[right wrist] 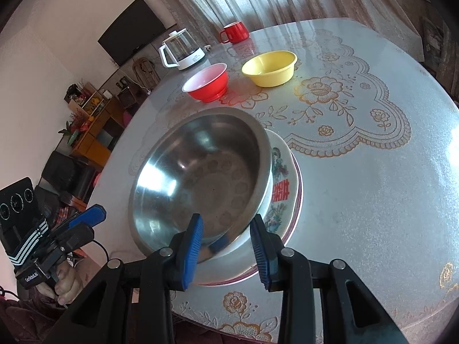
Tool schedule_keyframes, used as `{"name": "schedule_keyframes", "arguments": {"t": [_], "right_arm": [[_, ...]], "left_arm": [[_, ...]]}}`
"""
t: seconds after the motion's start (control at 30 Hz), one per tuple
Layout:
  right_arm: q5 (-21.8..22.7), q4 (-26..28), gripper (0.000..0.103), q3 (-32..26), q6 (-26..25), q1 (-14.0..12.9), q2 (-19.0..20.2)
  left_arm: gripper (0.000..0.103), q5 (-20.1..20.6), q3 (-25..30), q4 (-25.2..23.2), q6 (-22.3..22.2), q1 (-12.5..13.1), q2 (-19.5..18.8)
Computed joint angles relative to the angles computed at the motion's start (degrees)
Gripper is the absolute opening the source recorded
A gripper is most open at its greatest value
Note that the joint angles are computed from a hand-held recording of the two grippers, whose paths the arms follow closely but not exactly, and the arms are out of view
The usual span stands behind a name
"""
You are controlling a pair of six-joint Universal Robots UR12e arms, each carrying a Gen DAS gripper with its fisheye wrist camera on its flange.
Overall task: Organize plates and bowls
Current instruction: 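Lower the steel bowl onto the rose plate and open the right tool, then withdraw the right tool from the stacked bowl and plates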
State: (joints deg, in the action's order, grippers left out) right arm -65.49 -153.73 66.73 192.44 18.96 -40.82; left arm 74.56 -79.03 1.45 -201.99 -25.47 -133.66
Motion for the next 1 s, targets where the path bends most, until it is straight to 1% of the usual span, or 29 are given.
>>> {"name": "schedule_keyframes", "arguments": {"t": [0.07,0.17,0.2,0.27,0.33,0.4,0.43,0.63,0.8,1.0], "right_arm": [[0.39,0.25,0.034,-0.07,-0.07,-0.03,0.11],[0.4,1.12,0.033,-0.06,-2.3,0.21,-0.01],[0.47,1.56,0.033,-0.12,-3.15,0.27,-0.01],[0.77,2.18,0.031,-0.15,-4.37,0.26,-0.02],[1.66,2.06,0.031,-0.1,-4.12,0.03,0.03],[1.6,2.26,0.031,-0.13,-4.38,0.02,0.01],[1.73,2.42,0.032,-0.17,-4.48,0.0,-0.01],[2.01,1.91,0.033,0.01,-3.75,-0.15,-0.12],[1.22,0.81,0.033,0.61,-2.9,-0.35,-0.55],[0.79,-2.48,0.033,1.47,-0.69,-0.84,-1.03]], "left_arm": [[0.034,1.19,0.38,-0.63,-0.46,0.0,-0.14],[0.037,3.54,1.43,-2.95,-0.92,-0.19,-0.39],[0.038,4.92,1.84,-3.99,-0.94,-0.34,-0.48],[0.044,7.56,2.68,-6.1,-1.02,-0.65,-0.67],[0.044,10.02,3.73,-8.7,-1.34,-0.9,-0.94],[0.044,13.78,4.56,-10.96,-1.7,-1.26,-1.18],[0.044,14.97,4.86,-11.85,-1.73,-1.35,-1.28],[0.044,19.15,5.89,-16.2,-3.41,-1.41,-1.57],[0.044,20.84,6.36,-17.74,-4.24,-1.37,-1.73],[0.044,22.21,6.89,-19.41,-4.72,-1.4,-1.9]]}}
